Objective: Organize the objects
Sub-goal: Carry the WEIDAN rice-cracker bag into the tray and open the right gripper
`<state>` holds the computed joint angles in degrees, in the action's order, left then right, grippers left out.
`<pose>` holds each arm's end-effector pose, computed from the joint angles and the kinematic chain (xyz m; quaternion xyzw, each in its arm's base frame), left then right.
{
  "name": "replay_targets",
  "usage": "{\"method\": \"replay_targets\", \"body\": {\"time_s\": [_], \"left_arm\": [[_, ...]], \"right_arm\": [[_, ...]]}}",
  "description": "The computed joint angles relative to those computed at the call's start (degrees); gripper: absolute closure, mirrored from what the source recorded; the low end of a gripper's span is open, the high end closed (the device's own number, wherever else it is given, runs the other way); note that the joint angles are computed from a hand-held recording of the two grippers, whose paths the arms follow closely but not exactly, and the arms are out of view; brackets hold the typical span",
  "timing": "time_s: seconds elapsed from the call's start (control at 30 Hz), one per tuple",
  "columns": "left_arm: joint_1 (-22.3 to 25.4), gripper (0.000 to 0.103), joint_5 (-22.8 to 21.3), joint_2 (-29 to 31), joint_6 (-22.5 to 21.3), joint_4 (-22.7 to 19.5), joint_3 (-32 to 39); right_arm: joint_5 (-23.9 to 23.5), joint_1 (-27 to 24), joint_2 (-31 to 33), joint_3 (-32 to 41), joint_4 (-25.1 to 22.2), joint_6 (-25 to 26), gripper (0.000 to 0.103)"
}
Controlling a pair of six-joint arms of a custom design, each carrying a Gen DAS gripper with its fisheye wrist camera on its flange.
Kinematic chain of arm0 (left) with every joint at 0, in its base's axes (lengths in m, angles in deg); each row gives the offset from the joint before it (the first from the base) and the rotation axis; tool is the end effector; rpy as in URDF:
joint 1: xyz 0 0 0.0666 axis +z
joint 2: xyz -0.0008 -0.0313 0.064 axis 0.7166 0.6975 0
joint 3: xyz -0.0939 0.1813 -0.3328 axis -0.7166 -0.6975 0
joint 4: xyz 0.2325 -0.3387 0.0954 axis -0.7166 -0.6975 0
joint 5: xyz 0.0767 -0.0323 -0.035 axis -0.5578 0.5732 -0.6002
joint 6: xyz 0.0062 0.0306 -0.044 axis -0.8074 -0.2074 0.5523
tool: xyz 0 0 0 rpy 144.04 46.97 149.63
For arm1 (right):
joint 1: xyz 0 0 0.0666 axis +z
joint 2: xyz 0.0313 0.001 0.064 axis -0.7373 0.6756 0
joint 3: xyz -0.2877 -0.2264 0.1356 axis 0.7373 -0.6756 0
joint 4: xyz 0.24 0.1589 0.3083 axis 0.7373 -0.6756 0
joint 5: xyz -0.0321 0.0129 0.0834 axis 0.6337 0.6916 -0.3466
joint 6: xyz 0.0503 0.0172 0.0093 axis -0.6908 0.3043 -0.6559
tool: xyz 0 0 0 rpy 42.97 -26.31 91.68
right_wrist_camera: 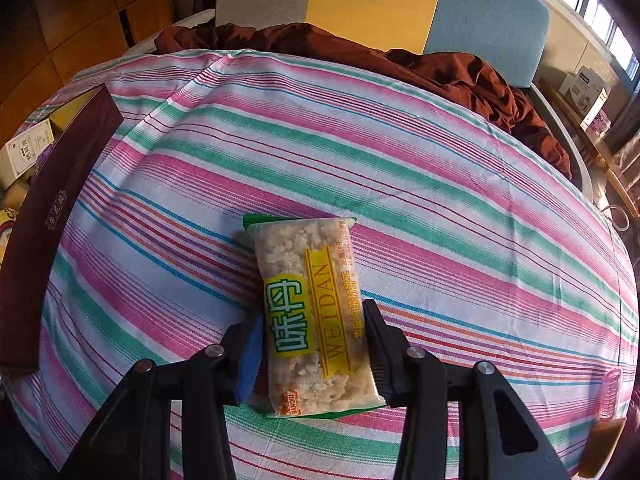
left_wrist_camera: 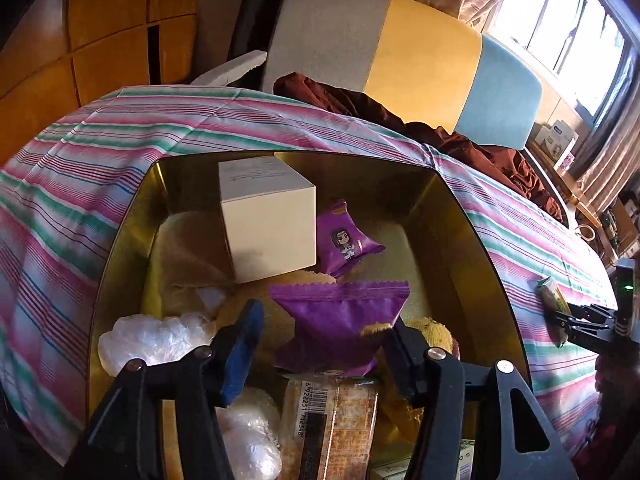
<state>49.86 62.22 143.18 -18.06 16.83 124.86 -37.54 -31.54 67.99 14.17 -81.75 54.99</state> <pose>0.4553 0.0223 0.3890 0.0318 0.9439 -0.1133 0.3084 0.4538 0.1241 0.3731 -0.0504 0.9743 -0.0236 0.2185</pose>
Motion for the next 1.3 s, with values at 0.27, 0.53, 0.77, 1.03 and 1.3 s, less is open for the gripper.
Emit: {"method": "replay_targets", "body": {"time_s": [0.27, 0.53, 0.77, 1.03, 1.3], "left_arm": [[2.19, 0.031, 1.27, -5.18, -2.1, 0.96, -2.08], [4.59, 0.025, 1.78, -8.42, -4.18, 0.8, -3.13], [5.29, 0.018, -0.62, -11.61, -6.24, 2.48, -5.61], [6.71, 0.004, -1.4, -13.12, -5.33, 3.65, -6.23], [8.18, 0.0, -2.49, -13.82, -4.35, 3.95, -6.77]], "right_arm": [[2.68, 0.99, 0.7, 1.28, -1.96, -2.0, 0.058], [-1.24, 3.37, 1.18, 3.48, -3.48, -8.23, 0.058], [-3.74, 10.05, 4.02, 11.8, -0.79, -8.1, 0.058], [-3.09, 18.05, 14.5, 25.26, -3.02, -5.83, 0.058], [0.28, 20.04, 23.86, 32.93, -7.57, -5.44, 0.058]]}}
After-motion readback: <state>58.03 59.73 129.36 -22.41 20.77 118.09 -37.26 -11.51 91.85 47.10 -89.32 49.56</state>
